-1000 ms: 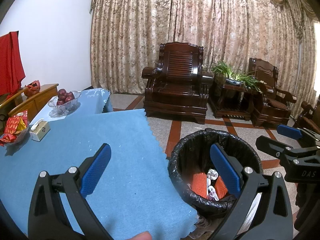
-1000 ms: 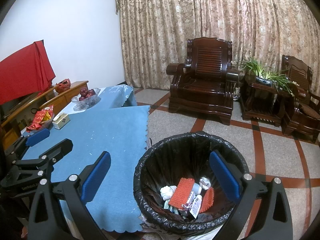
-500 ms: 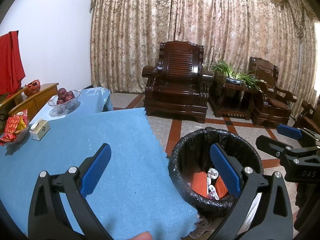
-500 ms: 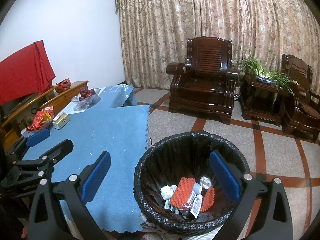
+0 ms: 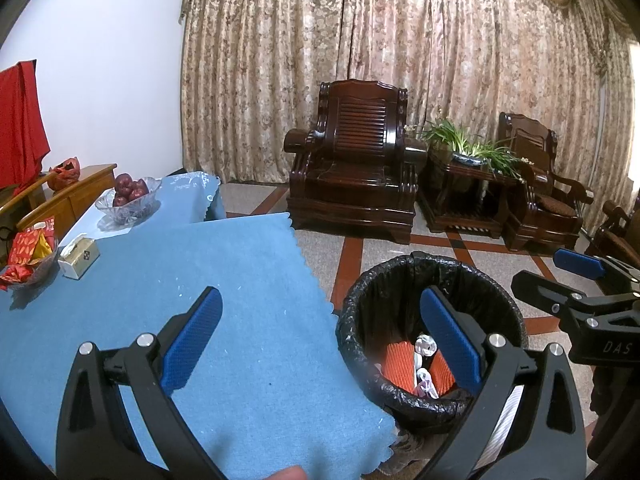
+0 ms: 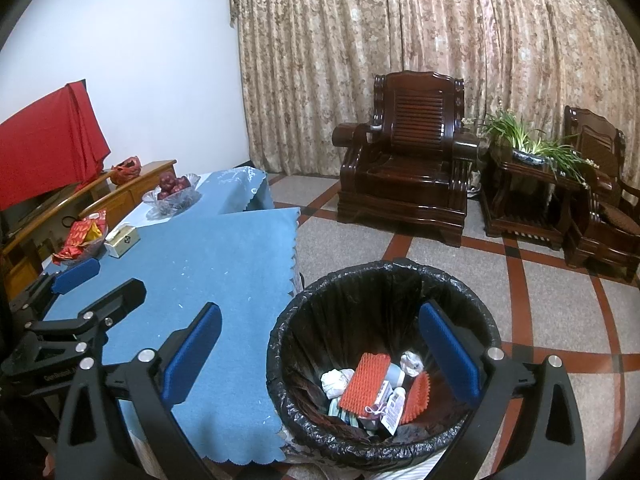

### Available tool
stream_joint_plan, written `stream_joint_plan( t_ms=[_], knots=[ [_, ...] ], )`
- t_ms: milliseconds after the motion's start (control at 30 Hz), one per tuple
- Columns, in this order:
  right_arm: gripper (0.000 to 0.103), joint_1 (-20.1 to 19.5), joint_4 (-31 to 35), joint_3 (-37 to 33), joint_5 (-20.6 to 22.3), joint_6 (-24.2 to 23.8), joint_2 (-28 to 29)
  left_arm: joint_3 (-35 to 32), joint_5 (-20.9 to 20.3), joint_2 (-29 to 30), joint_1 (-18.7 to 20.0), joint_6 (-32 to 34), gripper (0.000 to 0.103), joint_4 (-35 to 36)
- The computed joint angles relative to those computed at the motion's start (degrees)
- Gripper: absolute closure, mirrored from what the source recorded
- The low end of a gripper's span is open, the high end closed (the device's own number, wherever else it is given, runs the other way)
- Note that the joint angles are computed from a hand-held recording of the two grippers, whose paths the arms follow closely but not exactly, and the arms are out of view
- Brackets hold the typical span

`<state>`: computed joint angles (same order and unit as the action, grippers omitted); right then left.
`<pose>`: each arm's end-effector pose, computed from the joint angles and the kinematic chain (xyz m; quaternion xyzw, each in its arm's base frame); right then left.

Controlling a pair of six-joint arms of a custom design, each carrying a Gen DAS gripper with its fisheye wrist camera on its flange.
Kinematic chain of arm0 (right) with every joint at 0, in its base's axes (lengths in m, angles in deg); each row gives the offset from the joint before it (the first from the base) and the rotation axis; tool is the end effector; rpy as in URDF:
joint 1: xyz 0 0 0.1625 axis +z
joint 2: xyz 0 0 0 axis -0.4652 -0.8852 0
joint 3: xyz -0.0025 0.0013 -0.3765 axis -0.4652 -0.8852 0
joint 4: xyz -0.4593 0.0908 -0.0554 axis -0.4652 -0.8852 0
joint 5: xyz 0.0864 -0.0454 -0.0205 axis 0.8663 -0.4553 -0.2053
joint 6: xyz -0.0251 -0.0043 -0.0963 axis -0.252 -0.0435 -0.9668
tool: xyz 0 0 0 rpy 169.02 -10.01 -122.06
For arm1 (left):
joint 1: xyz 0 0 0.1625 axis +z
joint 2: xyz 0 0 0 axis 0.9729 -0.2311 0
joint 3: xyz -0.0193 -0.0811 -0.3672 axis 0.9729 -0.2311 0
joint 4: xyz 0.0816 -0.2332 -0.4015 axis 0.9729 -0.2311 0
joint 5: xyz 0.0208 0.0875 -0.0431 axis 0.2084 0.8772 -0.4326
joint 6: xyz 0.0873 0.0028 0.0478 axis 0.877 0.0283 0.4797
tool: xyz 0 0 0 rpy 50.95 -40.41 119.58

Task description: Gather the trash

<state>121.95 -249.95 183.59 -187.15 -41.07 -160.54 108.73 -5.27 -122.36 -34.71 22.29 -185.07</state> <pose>0.1531 -0.6380 0.3273 0.2237 -0.8362 0.4362 0.2460 -0.3610 -0.6097 0.1146 0.2530 0.8083 -0.4549 0.2753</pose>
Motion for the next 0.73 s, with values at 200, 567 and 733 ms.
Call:
stream_joint_plan(
  t_ms=[200,567,733],
  knots=[
    [0.006,-0.1,-0.4,0.6,0.0,0.1,0.0,0.3,0.2,-0.2,0.0,0.1,0.006,0.0],
    [0.006,-0.1,-0.1,0.3,-0.1,0.1,0.0,1.6,0.4,-0.7,0.0,-0.1,0.006,-0.4],
    [0.006,-0.2,-0.1,0.5,0.1,0.1,-0.1,1.9,0.4,-0.9,0.1,-0.4,0.006,-0.4]
  ],
)
